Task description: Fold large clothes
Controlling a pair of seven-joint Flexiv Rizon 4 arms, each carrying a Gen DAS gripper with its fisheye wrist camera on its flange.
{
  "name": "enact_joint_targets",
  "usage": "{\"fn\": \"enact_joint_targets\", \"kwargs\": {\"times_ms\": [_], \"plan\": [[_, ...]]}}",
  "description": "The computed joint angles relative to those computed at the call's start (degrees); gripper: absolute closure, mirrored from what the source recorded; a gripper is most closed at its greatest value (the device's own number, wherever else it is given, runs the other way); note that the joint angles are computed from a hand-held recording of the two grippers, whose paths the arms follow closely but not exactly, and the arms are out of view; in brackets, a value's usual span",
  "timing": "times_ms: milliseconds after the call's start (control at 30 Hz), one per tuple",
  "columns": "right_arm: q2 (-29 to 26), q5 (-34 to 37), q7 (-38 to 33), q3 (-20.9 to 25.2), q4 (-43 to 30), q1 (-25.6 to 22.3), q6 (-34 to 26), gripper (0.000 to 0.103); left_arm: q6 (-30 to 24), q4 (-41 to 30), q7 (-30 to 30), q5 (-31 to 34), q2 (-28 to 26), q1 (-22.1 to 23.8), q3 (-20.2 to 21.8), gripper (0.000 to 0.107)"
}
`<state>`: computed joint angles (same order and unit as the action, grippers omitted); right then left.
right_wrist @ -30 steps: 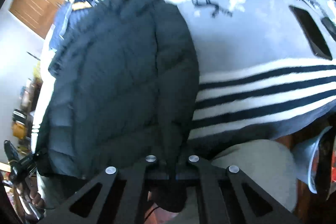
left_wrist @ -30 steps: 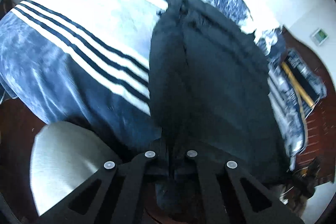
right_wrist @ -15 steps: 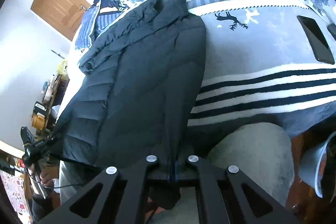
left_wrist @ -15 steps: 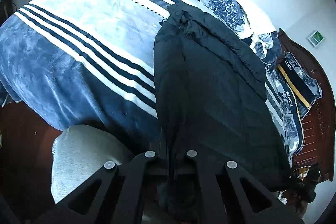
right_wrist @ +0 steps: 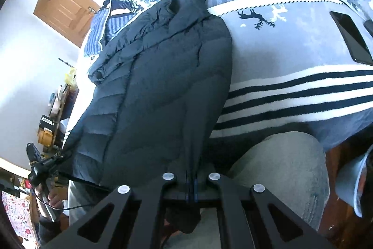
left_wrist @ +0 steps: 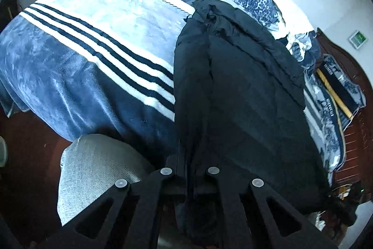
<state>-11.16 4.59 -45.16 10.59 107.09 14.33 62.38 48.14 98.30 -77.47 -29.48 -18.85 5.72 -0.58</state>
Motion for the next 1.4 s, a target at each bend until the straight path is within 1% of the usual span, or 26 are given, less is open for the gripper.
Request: {"fn": "enact_joint_targets", "kwargs": {"times_ms": [267, 400, 567, 667, 700, 733, 767, 800, 833, 867, 900, 933, 967, 1000, 1033, 1100, 1200, 1233, 1300, 1367, 1400], "plan": [[0.1, -2.1, 1.2, -0.4, 0.2, 0.4, -1.1, 0.101, 1.8, -1.8, -1.3, 8.6, -0.3, -2.2, 1.4, 0.103], [-0.4, -2.3, 1.6, -0.5, -0.3, 0.5, -2.4, 0.101, 2.6, -2.3, -2.6, 10.9, -0.7, -2.7, 1.6, 0.101], [-1.4, -5.6, 3.3, -1.2, -0.8, 1.3, -4.3, 0.098, 2.9, -3.1, -4.1, 16.0, -0.8, -4.1, 2.5, 0.1], [-1.8, -3.3, 4.8, -0.9, -0.4, 0.6, -3.7, 0.098, 1.7, -3.8, -4.9, 16.9, -1.1, -4.1, 2.5, 0.099], [-1.7, -2.3, 5.2, -0.8, -0.3, 0.3, -3.5, 0.098, 1.1, -4.3, -5.5, 17.9, -1.3, -4.3, 2.8, 0.096], [-1.7, -2.1, 5.6, -0.8, -0.3, 0.2, -3.9, 0.097, 0.5, -4.9, -6.4, 19.2, -1.5, -4.6, 3.2, 0.086], [-1.5, -2.5, 5.9, -0.9, -0.1, 0.3, -4.3, 0.097, 0.2, -5.2, -7.2, 20.4, -1.5, -4.8, 3.6, 0.079], [-1.4, -3.1, 6.3, -1.0, 0.0, 0.4, -4.9, 0.095, 1.2, -4.9, -7.8, 20.8, -1.2, -4.8, 3.8, 0.061], [-1.4, -3.4, 6.5, -1.1, -0.1, 0.4, -5.4, 0.09, 2.3, -4.4, -8.4, 21.1, -0.9, -4.7, 3.9, 0.051], [-1.2, -4.2, 7.3, -1.4, 0.0, 0.5, -5.9, 0.086, 4.2, -3.6, -9.5, 21.4, -0.3, -4.8, 4.3, 0.036], [-1.0, -4.9, 8.3, -1.6, 0.2, 0.6, -6.0, 0.074, 6.1, -2.8, -10.3, 21.4, 0.2, -4.6, 4.4, 0.031], [-0.8, -5.6, 9.1, -1.8, 0.5, 0.7, -5.4, 0.05, 7.3, -2.1, -10.5, 21.0, 0.5, -4.3, 4.2, 0.03], [-0.5, -7.2, 10.6, -2.3, 1.1, 1.0, -4.3, 0.033, 7.6, -1.7, -10.3, 20.2, 0.6, -3.8, 3.9, 0.03], [-0.2, -9.6, 12.7, -3.0, 2.1, 1.4, -2.5, 0.019, 6.3, -2.0, -10.0, 19.2, 0.3, -3.3, 3.5, 0.03], [-0.1, -11.9, 14.5, -3.6, 2.5, 1.6, -1.6, 0.019, 5.4, -2.1, -9.6, 18.2, 0.0, -2.9, 3.1, 0.03], [-1.1, -10.3, 13.4, -2.9, 1.2, 0.8, -1.3, 0.019, 4.7, -1.5, -7.8, 15.0, -0.5, -1.9, 1.8, 0.03], [-3.2, -8.4, 12.1, -2.4, 0.0, -0.1, 1.1, 0.019, 6.4, 0.7, -3.7, 9.4, -1.1, -1.0, -0.5, 0.03], [-4.1, -7.6, 12.1, -2.3, -0.5, -0.2, 1.5, 0.019, 6.6, 1.1, -3.2, 8.5, -1.4, -1.1, -0.6, 0.03], [-5.4, -4.9, 10.8, -1.3, -1.2, -1.0, 2.8, 0.019, 6.4, 1.5, -2.3, 8.0, -1.6, -1.6, -0.6, 0.031], [-6.0, -4.4, 10.3, -1.0, -1.8, -0.8, 2.2, 0.023, 7.4, 2.1, -1.7, 8.7, -1.2, -2.4, -0.3, 0.034], [-6.1, -4.7, 10.0, -1.0, -2.0, -0.6, 1.4, 0.027, 7.6, 2.3, -1.2, 9.2, -1.0, -2.7, -0.2, 0.038]]}}
